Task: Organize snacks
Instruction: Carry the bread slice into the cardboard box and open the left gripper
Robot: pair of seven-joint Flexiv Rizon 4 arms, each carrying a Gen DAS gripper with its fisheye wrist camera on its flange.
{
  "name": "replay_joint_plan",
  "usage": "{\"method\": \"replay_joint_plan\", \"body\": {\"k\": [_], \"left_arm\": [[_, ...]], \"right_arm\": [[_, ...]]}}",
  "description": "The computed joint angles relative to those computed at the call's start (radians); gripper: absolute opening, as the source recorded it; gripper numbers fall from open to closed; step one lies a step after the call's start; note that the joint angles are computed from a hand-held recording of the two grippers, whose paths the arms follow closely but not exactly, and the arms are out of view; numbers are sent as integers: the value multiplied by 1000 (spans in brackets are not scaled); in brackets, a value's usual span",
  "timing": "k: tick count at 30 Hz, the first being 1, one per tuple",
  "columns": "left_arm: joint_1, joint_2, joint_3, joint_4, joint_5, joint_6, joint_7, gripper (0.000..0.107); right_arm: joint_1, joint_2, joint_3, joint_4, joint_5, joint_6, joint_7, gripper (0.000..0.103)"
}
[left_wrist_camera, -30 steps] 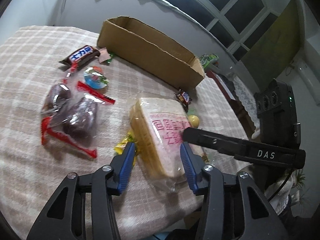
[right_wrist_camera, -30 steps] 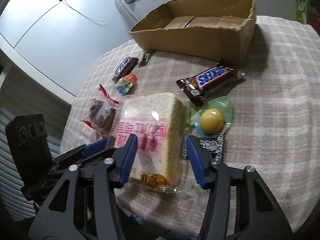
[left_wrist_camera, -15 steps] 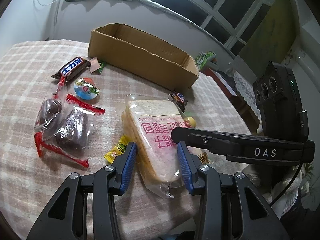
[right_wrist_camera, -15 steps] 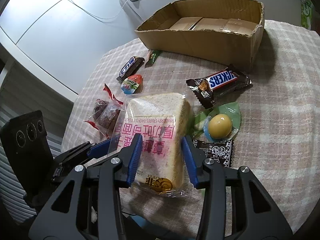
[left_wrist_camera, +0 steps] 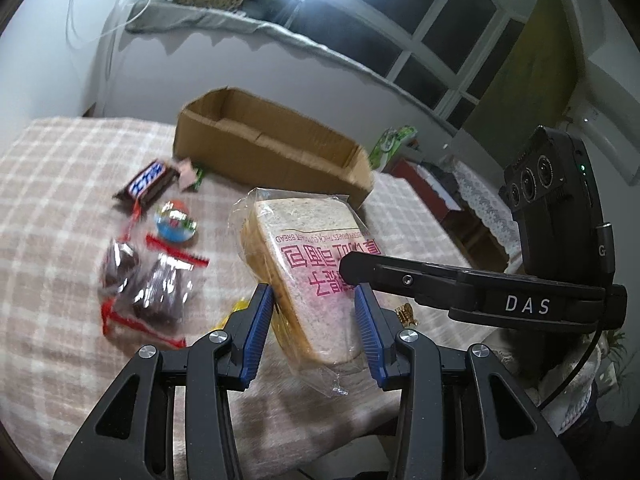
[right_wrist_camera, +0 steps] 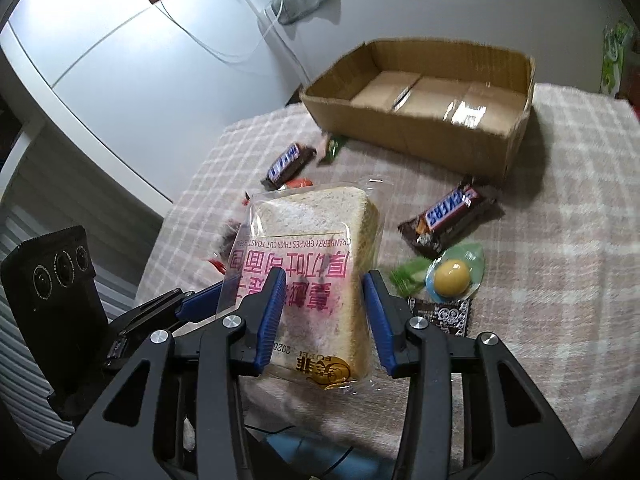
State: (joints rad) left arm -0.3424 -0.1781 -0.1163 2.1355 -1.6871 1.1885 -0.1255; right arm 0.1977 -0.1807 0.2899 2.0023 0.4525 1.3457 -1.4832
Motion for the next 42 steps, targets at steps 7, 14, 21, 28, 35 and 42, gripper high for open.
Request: {"method": "replay_joint_plan", "body": {"k": [7,14,21,28,35,42], "left_arm": [[-2,-11,-10,-69,2,11,20,40],[13,-81,-29,-186,68,31,-5,40],[66,-180,-65,-306,237,29,-139,40],[116,-291,-112,-425,459,41,-299,40],[161,-385,-144,-521,648,12,-455,40],[175,-441,-142,-577,840,9,-610,40]], "right_arm": [[0,24,-34,-21,-58,6,34,43],[-23,-17,-61,-109,-117,-12,42,43],[-91,-107,-47,-241,-100,-65,-4,43],[-116,-203,-69,-342,-155,-104,3,43],[-169,-300,-48,-449,-149,-162,-7,43],[-155,-341,-81,-474,-198,-188,41,47]]}}
